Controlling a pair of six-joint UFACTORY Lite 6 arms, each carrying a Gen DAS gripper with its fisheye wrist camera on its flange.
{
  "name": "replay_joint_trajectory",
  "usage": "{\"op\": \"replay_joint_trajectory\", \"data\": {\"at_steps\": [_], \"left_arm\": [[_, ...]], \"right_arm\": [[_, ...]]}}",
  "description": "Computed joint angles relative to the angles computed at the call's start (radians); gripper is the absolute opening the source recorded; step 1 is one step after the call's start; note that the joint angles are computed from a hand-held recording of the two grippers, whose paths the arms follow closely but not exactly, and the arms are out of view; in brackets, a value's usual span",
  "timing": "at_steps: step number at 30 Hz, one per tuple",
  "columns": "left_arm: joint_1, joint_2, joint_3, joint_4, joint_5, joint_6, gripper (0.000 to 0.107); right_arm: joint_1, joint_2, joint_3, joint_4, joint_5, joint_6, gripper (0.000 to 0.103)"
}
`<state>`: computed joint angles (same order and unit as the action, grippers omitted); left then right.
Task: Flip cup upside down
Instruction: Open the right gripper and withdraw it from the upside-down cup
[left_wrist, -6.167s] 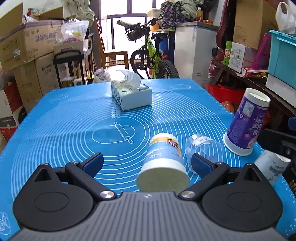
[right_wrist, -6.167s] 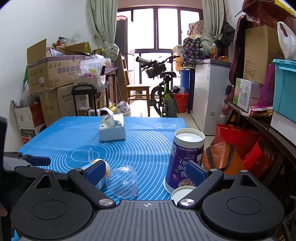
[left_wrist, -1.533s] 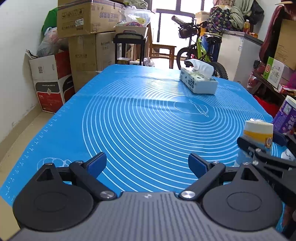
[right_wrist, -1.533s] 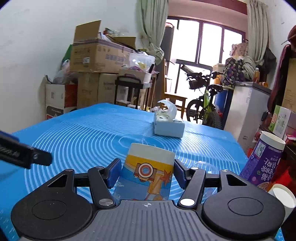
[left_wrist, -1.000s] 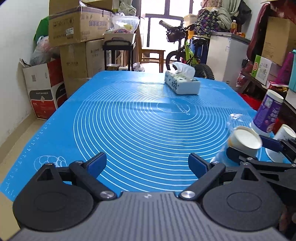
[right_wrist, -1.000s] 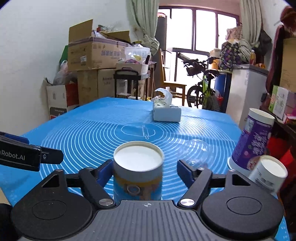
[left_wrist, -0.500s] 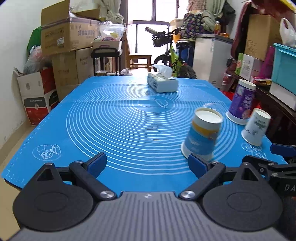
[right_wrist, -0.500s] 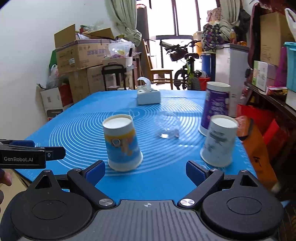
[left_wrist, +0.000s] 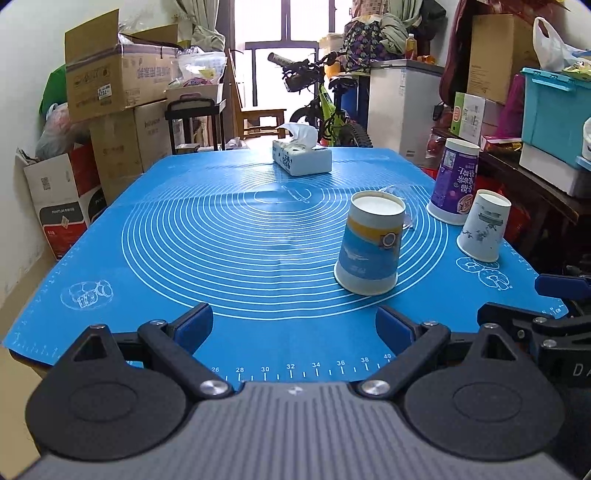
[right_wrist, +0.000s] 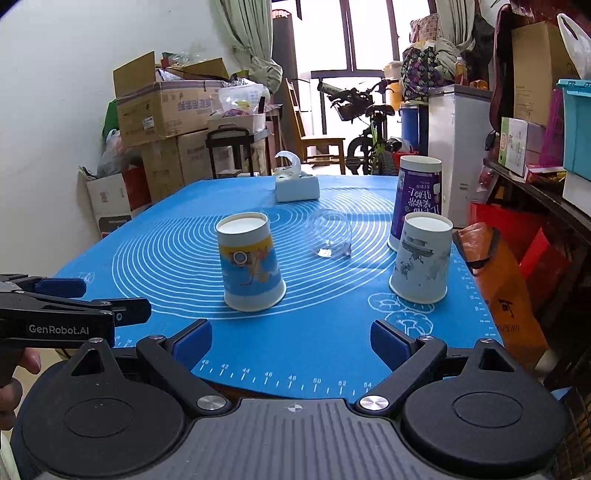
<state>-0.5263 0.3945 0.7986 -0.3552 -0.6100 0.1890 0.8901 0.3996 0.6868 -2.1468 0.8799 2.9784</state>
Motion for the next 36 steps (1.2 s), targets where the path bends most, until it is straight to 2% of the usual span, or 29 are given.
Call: {"op": "replay_joint_trajectory", "data": {"at_steps": [36], "left_arm": [[-0.007, 0.011, 0.019, -0.004, 0.020, 0.018, 0.094]], "right_arm": [[-0.008, -0.010, -0.011, -0.011, -0.013, 0.014, 0.094]]}}
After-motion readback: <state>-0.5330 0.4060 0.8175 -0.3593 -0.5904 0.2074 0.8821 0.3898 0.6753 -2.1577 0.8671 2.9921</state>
